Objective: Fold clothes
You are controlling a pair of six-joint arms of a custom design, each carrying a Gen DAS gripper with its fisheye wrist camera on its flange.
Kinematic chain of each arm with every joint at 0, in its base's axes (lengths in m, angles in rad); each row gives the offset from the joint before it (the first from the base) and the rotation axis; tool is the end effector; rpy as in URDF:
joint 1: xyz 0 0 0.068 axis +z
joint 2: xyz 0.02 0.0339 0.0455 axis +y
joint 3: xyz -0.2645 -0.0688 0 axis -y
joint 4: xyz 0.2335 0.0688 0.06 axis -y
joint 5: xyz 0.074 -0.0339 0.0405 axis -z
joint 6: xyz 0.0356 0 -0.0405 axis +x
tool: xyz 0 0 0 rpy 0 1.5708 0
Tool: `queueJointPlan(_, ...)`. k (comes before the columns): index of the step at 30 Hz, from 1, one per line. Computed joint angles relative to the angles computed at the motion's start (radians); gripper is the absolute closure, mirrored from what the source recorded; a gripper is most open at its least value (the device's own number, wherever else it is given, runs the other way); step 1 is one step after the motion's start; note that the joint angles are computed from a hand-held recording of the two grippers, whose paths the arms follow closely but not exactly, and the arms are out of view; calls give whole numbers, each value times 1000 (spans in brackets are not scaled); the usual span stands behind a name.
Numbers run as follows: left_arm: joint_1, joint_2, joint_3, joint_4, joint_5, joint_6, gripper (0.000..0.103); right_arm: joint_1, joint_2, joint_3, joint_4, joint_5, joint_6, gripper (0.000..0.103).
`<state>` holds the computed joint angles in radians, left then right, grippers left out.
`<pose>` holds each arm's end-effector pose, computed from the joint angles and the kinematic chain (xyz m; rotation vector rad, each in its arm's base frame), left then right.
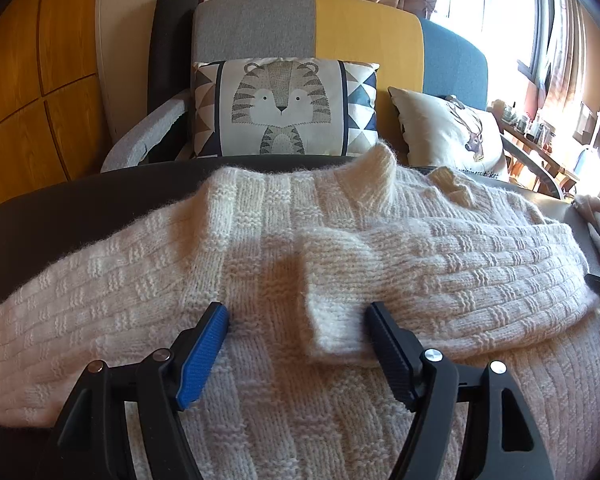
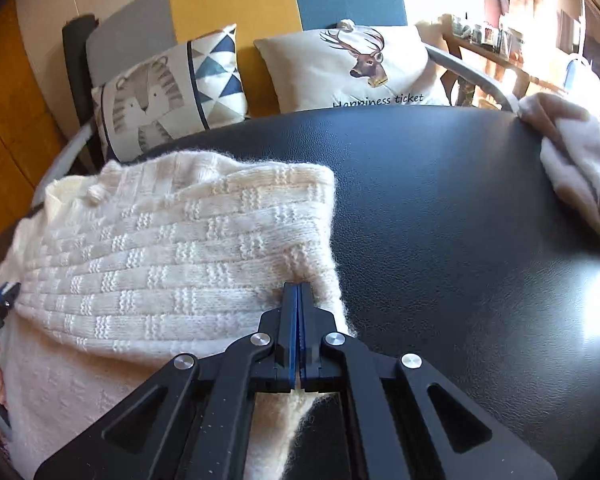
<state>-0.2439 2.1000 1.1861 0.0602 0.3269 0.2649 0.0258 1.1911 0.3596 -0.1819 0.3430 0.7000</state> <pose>0.3994 -0.1112 0.1124 0.7462 2.2814 -0.3857 0.1808 -0.0073 0.1358 0.9438 2.3184 -0.1509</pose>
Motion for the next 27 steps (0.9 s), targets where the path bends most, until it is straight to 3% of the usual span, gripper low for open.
queueJointPlan(2, -1, 0, 0, -1, -3, 0, 28, 82, -54, 16, -44, 27, 115, 99)
queueJointPlan(4, -2, -1, 1, -4, -8, 1, 27, 214, -62, 19, 1, 61, 184, 95)
queueJointPlan(7, -2, -1, 9, -19, -11, 2, 27, 369, 126, 100, 89, 111, 180, 90)
queueJointPlan(11, 6, 5, 37, -62, 7, 1, 26, 411, 363, 174, 227, 71, 184, 90)
queueJointPlan(14, 38, 4, 86, -167, 58, 19, 27, 461, 442, 201, 238, 158, 204, 90)
queueJointPlan(22, 406, 30, 61, -242, 493, -149, 29, 484, 470, 238, 191, 213, 206, 90)
queueJointPlan(27, 649, 93, 106, -182, 519, -320, 29, 481, 462, 221, 218, 208, 207, 90)
